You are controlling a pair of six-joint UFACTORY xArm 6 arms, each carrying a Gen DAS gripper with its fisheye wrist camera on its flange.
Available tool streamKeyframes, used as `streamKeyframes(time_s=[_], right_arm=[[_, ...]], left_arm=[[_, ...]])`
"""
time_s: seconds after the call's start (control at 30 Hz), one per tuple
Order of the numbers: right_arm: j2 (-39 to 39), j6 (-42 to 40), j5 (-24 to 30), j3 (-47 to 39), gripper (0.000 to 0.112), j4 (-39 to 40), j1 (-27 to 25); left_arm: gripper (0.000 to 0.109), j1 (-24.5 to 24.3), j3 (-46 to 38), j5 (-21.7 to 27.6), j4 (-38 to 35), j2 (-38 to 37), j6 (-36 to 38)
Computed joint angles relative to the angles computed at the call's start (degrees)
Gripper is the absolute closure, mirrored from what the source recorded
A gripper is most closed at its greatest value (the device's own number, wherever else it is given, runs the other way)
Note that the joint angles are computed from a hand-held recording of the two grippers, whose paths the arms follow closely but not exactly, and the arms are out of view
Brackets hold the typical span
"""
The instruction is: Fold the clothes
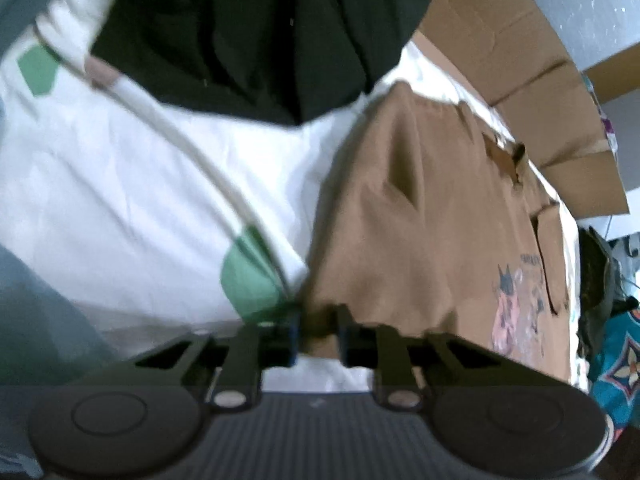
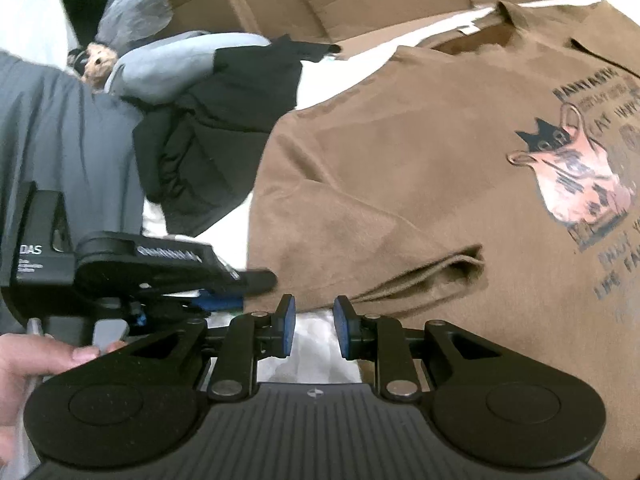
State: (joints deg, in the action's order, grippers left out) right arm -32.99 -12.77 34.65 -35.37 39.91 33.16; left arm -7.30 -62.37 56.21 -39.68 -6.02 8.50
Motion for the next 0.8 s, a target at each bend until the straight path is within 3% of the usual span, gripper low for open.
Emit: streamKeyframes(time_s=[0.2, 0.27, 0.4, 0.5, 0.6, 0.8], right_arm=[[1.5, -8.7, -1.3, -1.6, 0.089, -3.1, 2.4], [1.5, -10.7, -2.0, -1.7, 0.074, -3.6, 3.1], [2.2, -14.2, -1.3, -2.7, 0.072, -2.5, 4.0], [3.6, -12.5, -1.3, -4.1, 0.072, -6.6, 5.0], [4.0, -12.9, -4.6, -4.0, 0.07, -13.2, 6.8], [7.1, -15.6, -4.0, -7.8, 0.069, -16.0, 6.5]], left_arm=[[0.104, 1.5, -0.7, 1.9, -3.8, -0.5, 1.9], [0.104, 1.8, -1.0, 2.3, -5.1, -0.7, 2.4], [0.104, 2.3, -1.9, 3.9, -7.7, -1.1, 2.8], [0.104, 2.7, -2.7, 5.4, -9.5, -1.2, 3.2], [0.104, 2.8, -3.7, 6.4, -11.3, -0.7, 3.5], [0.104, 2.5, -7.0, 8.8, -15.3, 1.3, 5.2]])
